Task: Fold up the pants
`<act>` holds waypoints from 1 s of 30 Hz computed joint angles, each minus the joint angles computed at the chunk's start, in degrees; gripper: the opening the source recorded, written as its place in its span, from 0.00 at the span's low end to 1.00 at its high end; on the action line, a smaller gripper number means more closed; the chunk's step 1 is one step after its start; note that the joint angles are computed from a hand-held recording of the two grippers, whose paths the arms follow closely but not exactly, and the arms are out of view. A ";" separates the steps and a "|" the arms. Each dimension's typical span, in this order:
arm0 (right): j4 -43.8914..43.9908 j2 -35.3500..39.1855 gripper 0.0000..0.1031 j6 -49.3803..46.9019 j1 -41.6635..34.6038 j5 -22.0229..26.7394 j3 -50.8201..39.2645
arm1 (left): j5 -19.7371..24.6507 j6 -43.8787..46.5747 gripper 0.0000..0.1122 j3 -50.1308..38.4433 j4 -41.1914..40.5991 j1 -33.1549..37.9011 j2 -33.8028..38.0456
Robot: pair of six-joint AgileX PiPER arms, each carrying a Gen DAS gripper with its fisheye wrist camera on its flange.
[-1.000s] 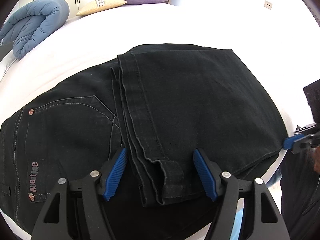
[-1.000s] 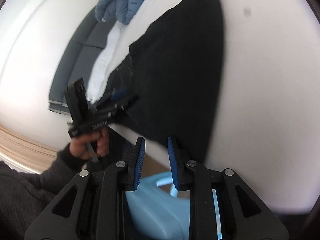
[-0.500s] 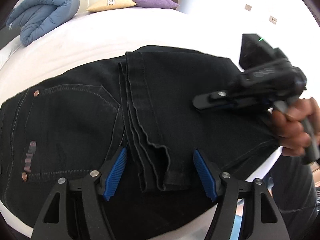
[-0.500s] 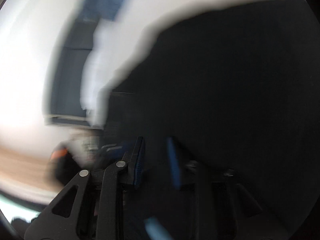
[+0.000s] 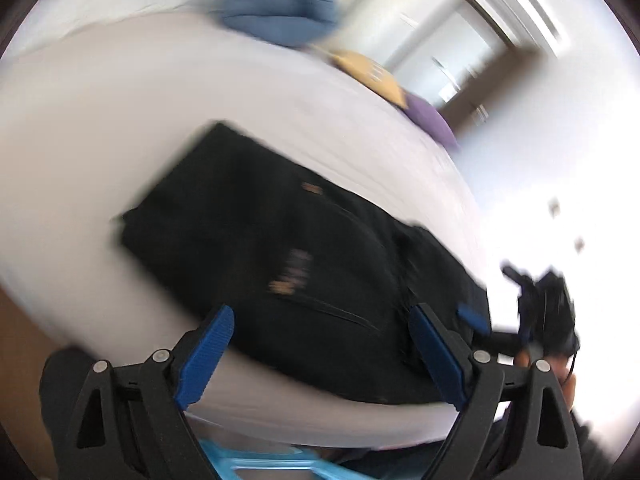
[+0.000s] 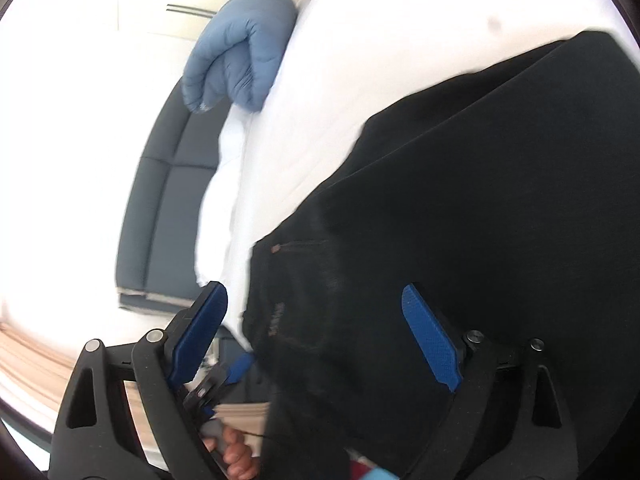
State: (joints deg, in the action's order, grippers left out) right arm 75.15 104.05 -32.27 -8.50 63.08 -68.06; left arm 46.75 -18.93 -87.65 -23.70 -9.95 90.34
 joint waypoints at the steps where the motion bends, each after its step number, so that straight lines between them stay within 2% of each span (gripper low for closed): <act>1: 0.45 0.76 0.88 0.48 0.13 1.20 -0.54 | -1.11 0.80 0.81 2.67 -3.00 2.14 -1.20; 2: 0.97 1.40 0.87 0.71 0.32 2.29 -0.83 | -1.70 2.13 0.81 5.37 -7.20 4.91 -2.25; 6: 4.76 2.37 0.86 -1.57 0.96 5.06 0.53 | -3.79 5.06 0.81 8.85 -14.59 9.76 -2.33; 10: 9.04 1.85 0.80 -0.96 8.14 0.19 2.83 | -4.72 12.05 0.81 10.77 -26.04 12.47 0.92; 13: 11.93 3.12 0.80 -2.67 10.41 0.29 2.10 | -7.27 14.06 0.81 9.80 -31.60 12.00 3.96; 17: 10.37 5.86 0.80 -0.20 13.25 -0.05 -3.57 | -7.26 16.11 0.81 7.68 -37.60 13.55 6.85; 19: 8.16 7.42 0.80 2.80 14.19 0.37 -7.60 | -6.67 13.41 0.70 4.16 -34.94 13.02 9.12; 21: 4.63 9.67 0.80 6.61 14.76 0.72 -12.85 | -4.50 10.79 0.43 1.19 -31.99 12.70 11.11; 23: -4.22 12.86 0.79 15.73 16.14 1.03 -20.27 | -3.62 10.37 0.30 0.04 -31.96 12.60 12.60; 24: -9.48 14.59 0.71 20.51 17.01 0.69 -22.93 | -3.43 10.31 0.24 -0.50 -31.73 12.53 13.01; 25: -12.45 15.97 0.70 24.02 17.56 0.52 -24.88 | -3.28 10.20 0.22 -1.10 -31.59 12.44 13.39; 28: -12.20 16.30 0.70 25.77 16.73 -0.21 -25.56 | -3.35 8.34 0.17 -3.47 -27.80 11.60 13.49; 30: -13.65 15.97 0.70 26.52 17.16 -0.34 -25.91 | -3.06 4.88 0.15 -6.73 -21.35 9.91 13.17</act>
